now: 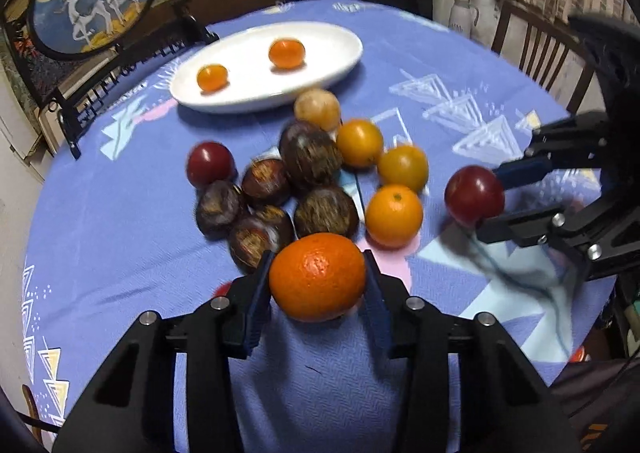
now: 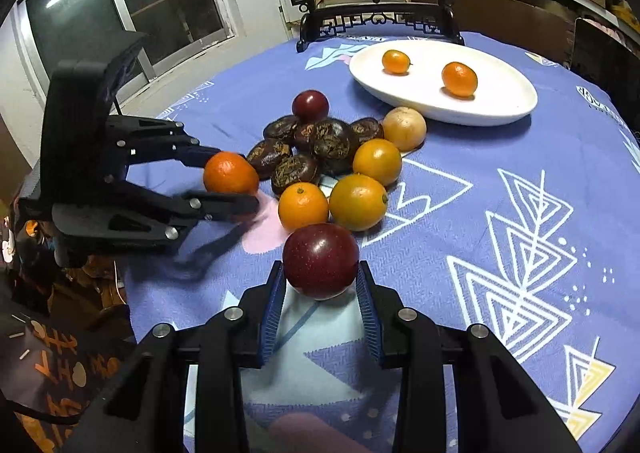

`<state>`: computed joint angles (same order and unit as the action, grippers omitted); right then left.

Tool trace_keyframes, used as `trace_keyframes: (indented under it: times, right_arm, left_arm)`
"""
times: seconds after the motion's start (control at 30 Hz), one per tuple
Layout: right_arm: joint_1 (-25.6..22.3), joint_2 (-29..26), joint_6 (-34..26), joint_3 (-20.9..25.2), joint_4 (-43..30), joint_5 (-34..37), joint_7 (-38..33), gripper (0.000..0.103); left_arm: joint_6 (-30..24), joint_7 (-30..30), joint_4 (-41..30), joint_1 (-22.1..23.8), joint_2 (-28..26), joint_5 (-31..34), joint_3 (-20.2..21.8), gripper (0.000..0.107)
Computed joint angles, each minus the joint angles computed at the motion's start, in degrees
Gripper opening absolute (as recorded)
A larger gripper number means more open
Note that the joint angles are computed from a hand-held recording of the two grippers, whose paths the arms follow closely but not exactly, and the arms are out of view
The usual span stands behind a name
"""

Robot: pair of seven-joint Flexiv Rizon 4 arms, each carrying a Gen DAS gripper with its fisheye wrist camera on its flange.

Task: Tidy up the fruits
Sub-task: 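Carry tangerine and red plum onto the white plate and release both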

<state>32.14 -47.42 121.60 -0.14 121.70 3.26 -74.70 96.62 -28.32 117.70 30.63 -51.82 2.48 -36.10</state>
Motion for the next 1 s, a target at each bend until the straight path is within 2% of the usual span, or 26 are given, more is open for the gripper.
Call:
trace_keyframes:
  times: [0.13,0.27,0.5,0.67,0.73,1.0]
  right_arm:
    - [0.2,0.9,0.4,-0.9,0.0,0.6,-0.6,0.036]
    - [1.2,2.5,0.3,-2.9,-0.5,1.7,-2.1,0.036]
    - [3.1,5.1,-0.1,-7.7,-3.4,5.7,-5.4,0.036]
    - [1.9,5.7,-0.8,-9.7,-7.1,7.5,-6.8,0.036]
    - [0.9,5.4,-1.9,-10.0,-9.0,7.5,-6.7,0.036]
    - [-3.4,1.0,-8.5,-10.0,-17.3,3.4,-3.2,0.036]
  left_arm:
    - [1.0,-0.4,0.0,2.9,-0.2,0.3,-4.0,0.042]
    - [1.6,-2.4,-1.8,3.6,-0.2,0.2,-6.5,0.042]
    - [2.5,-6.3,-8.5,0.8,-0.8,-0.2,-8.2,0.042]
    - [1.7,-9.1,-15.3,-4.4,-1.5,-2.6,-6.0,0.042]
    - [1.6,-10.4,-18.4,-7.5,-2.0,-3.8,-3.6,0.042]
    - [-4.9,-10.6,-28.9,-17.6,-4.9,-9.5,5.3,0.042]
